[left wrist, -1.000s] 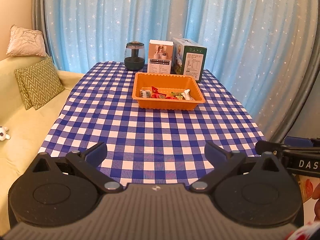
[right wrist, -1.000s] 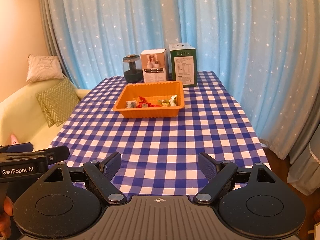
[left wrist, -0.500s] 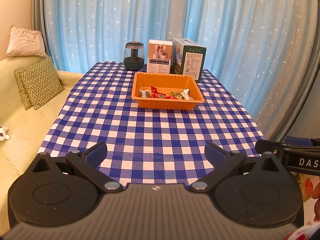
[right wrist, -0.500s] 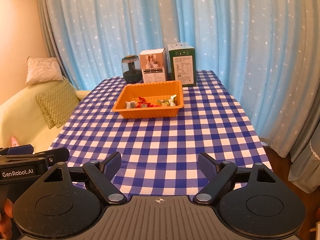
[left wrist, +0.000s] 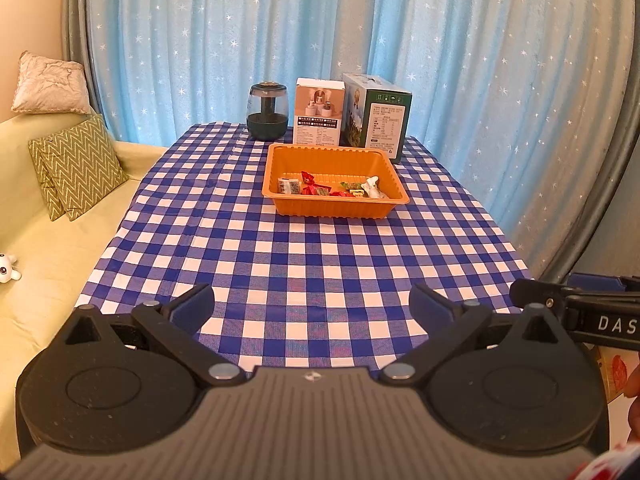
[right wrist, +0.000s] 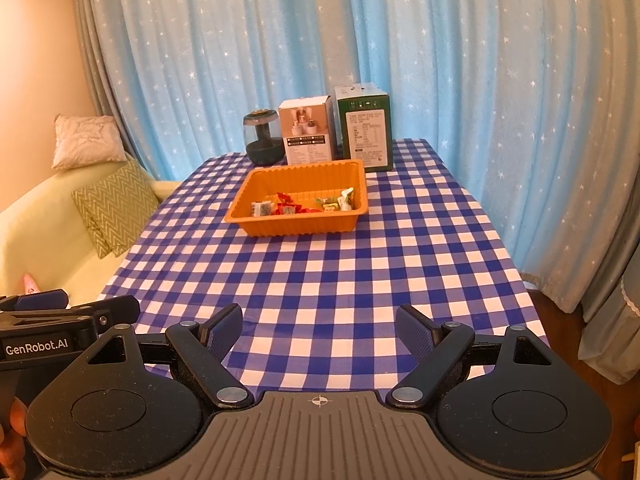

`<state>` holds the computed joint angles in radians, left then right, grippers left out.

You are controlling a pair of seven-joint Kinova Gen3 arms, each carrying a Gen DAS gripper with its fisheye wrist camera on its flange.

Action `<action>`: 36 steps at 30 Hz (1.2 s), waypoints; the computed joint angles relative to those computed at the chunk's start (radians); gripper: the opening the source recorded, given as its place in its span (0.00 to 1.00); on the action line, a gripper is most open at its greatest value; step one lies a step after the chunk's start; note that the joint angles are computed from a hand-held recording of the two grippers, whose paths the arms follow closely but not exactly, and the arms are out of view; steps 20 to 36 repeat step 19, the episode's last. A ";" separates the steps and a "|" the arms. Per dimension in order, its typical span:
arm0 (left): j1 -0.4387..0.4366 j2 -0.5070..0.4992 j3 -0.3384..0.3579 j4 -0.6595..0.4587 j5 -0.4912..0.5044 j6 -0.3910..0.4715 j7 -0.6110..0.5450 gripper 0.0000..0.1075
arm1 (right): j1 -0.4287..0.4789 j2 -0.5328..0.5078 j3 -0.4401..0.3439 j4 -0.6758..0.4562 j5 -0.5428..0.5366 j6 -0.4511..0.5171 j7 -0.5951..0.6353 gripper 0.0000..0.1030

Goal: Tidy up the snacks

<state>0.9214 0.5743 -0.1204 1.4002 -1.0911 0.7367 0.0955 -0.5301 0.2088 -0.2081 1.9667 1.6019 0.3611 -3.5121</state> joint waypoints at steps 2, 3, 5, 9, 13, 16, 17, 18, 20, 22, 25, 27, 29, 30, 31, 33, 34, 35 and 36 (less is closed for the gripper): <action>0.000 0.000 0.001 0.001 0.001 0.000 0.000 0.96 | 0.001 0.000 0.000 0.000 -0.001 -0.002 0.002 0.81; -0.001 0.001 0.002 -0.001 0.001 0.000 -0.001 0.96 | 0.001 0.000 0.001 0.000 0.002 -0.003 -0.001 0.81; 0.000 0.001 0.001 -0.001 0.002 0.001 -0.001 0.96 | 0.000 0.003 -0.001 0.000 0.004 0.000 -0.006 0.81; -0.001 0.005 0.001 -0.003 0.004 0.000 -0.001 0.96 | -0.003 0.007 -0.006 0.002 0.010 0.006 -0.019 0.81; -0.001 0.008 -0.001 0.001 0.006 -0.008 0.004 0.96 | -0.005 0.010 -0.008 0.003 0.013 0.007 -0.028 0.81; 0.007 0.005 -0.015 0.018 -0.017 -0.028 0.034 0.96 | -0.005 0.011 -0.009 0.003 0.016 0.008 -0.033 0.81; 0.007 0.006 -0.015 0.017 -0.019 -0.025 0.037 0.96 | -0.004 0.011 -0.009 0.003 0.016 0.007 -0.033 0.81; 0.006 0.007 -0.014 0.016 -0.018 -0.023 0.039 0.96 | -0.002 0.010 -0.008 0.003 0.016 0.005 -0.032 0.81; 0.002 0.007 -0.011 0.013 -0.016 -0.023 0.038 0.96 | -0.001 0.010 -0.009 0.003 0.018 0.004 -0.033 0.81; 0.002 0.007 -0.011 0.013 -0.016 -0.023 0.038 0.96 | -0.001 0.010 -0.009 0.003 0.018 0.004 -0.033 0.81; 0.002 0.007 -0.011 0.013 -0.016 -0.023 0.038 0.96 | -0.001 0.010 -0.009 0.003 0.018 0.004 -0.033 0.81; 0.002 0.007 -0.011 0.013 -0.016 -0.023 0.038 0.96 | -0.001 0.010 -0.009 0.003 0.018 0.004 -0.033 0.81; 0.002 0.007 -0.011 0.013 -0.016 -0.023 0.038 0.96 | -0.001 0.010 -0.009 0.003 0.018 0.004 -0.033 0.81; 0.002 0.007 -0.011 0.013 -0.016 -0.023 0.038 0.96 | -0.001 0.010 -0.009 0.003 0.018 0.004 -0.033 0.81; 0.002 0.007 -0.011 0.013 -0.016 -0.023 0.038 0.96 | -0.001 0.010 -0.009 0.003 0.018 0.004 -0.033 0.81; 0.002 0.007 -0.011 0.013 -0.016 -0.023 0.038 0.96 | -0.001 0.010 -0.009 0.003 0.018 0.004 -0.033 0.81; 0.002 0.007 -0.011 0.013 -0.016 -0.023 0.038 0.96 | -0.001 0.010 -0.009 0.003 0.018 0.004 -0.033 0.81; 0.002 0.007 -0.011 0.013 -0.016 -0.023 0.038 0.96 | -0.001 0.010 -0.009 0.003 0.018 0.004 -0.033 0.81; 0.002 0.007 -0.011 0.013 -0.016 -0.023 0.038 0.96 | -0.001 0.010 -0.009 0.003 0.018 0.004 -0.033 0.81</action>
